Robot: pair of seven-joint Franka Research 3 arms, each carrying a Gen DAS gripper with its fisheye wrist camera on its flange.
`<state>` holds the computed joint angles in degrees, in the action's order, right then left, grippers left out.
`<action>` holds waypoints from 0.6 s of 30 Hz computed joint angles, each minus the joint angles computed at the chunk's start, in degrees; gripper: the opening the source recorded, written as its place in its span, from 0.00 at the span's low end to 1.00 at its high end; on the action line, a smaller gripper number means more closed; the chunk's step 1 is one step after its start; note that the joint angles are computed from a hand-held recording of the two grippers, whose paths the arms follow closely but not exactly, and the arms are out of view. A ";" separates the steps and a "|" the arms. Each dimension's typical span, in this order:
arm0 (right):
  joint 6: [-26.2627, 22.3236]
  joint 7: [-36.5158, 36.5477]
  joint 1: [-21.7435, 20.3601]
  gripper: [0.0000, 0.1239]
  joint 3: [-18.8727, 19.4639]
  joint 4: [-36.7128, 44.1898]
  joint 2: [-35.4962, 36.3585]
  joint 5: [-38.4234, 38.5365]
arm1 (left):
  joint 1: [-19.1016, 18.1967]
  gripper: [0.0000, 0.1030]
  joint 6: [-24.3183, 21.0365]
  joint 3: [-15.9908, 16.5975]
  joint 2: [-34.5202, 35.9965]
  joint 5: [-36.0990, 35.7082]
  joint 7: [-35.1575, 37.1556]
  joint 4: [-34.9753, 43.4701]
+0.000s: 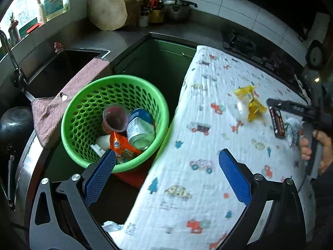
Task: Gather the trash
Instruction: 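Move the right tool to the yellow plastic bag and grasp it, then grasp the clear plastic cup with the left tool while the right tool holds the yellow bag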
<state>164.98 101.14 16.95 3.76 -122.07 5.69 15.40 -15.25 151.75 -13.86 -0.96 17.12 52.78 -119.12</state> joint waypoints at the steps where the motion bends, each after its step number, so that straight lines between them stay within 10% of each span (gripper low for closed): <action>1: -0.07 -1.56 -0.51 0.59 0.26 0.85 1.01 1.69 | -0.12 0.95 -0.18 -0.13 0.45 0.20 -0.43 0.79; 18: -2.28 -11.43 -4.46 0.53 2.46 11.57 11.97 12.13 | -4.42 0.95 -4.42 0.55 17.71 4.69 -5.80 19.68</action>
